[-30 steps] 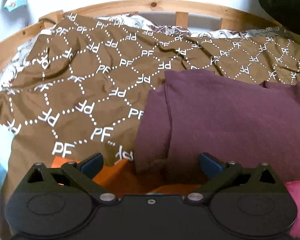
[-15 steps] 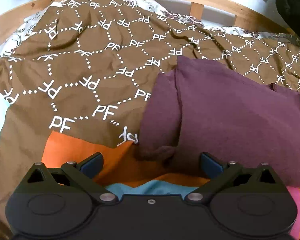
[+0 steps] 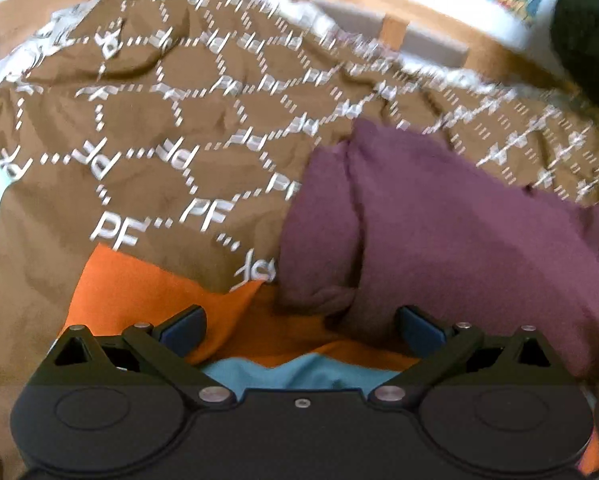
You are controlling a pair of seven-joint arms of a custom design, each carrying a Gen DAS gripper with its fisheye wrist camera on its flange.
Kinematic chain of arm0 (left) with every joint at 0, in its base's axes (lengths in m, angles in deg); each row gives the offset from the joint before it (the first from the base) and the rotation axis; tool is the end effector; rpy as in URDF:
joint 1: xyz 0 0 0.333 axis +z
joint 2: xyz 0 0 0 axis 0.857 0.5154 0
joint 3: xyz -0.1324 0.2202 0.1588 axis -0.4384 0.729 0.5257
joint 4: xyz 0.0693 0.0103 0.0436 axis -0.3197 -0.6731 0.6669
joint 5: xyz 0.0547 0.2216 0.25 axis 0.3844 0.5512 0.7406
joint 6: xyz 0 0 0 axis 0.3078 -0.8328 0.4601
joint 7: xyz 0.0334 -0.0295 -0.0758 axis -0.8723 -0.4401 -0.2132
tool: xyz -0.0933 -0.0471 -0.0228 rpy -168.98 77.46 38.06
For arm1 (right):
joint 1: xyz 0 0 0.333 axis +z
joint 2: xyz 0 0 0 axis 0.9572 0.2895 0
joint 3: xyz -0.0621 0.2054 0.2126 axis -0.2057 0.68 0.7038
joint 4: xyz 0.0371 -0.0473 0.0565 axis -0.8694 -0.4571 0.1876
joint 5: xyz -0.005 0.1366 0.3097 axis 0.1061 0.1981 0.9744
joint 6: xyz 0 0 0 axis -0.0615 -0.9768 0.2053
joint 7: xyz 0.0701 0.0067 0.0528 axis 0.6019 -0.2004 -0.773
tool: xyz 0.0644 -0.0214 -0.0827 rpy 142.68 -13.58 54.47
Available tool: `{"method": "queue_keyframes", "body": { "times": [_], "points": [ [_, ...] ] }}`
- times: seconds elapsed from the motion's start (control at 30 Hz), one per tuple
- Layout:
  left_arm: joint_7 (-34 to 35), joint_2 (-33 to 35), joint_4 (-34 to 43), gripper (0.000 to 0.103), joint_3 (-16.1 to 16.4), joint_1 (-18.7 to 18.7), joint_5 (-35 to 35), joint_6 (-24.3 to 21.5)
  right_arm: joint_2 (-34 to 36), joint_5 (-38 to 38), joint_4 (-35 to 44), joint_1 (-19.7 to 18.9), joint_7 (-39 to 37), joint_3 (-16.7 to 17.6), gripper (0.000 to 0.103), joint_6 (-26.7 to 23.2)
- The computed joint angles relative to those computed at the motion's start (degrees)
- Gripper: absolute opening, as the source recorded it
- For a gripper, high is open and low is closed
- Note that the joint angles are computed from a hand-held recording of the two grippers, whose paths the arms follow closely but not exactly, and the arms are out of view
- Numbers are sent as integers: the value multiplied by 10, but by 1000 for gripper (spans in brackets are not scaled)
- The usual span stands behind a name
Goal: Fold small clothes
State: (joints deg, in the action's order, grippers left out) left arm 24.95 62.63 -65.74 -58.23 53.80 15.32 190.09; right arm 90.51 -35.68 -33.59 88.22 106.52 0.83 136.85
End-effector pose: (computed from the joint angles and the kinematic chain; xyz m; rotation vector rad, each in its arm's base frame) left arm 0.5360 -0.1244 0.4629 -2.2573 0.9844 -0.6584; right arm 0.6816 0.2770 0.4513 -1.7781 1.0189 -0.6328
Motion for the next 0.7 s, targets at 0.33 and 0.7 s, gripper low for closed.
{"method": "queue_keyframes", "body": {
  "times": [0.33,0.7],
  "points": [
    [-37,11,12,102,19,27,40,79,18,-26,4,50,2,-41,103,-15],
    [21,51,39,102,29,16,-34,68,28,-64,-49,19,-22,14,103,73]
  ]
}}
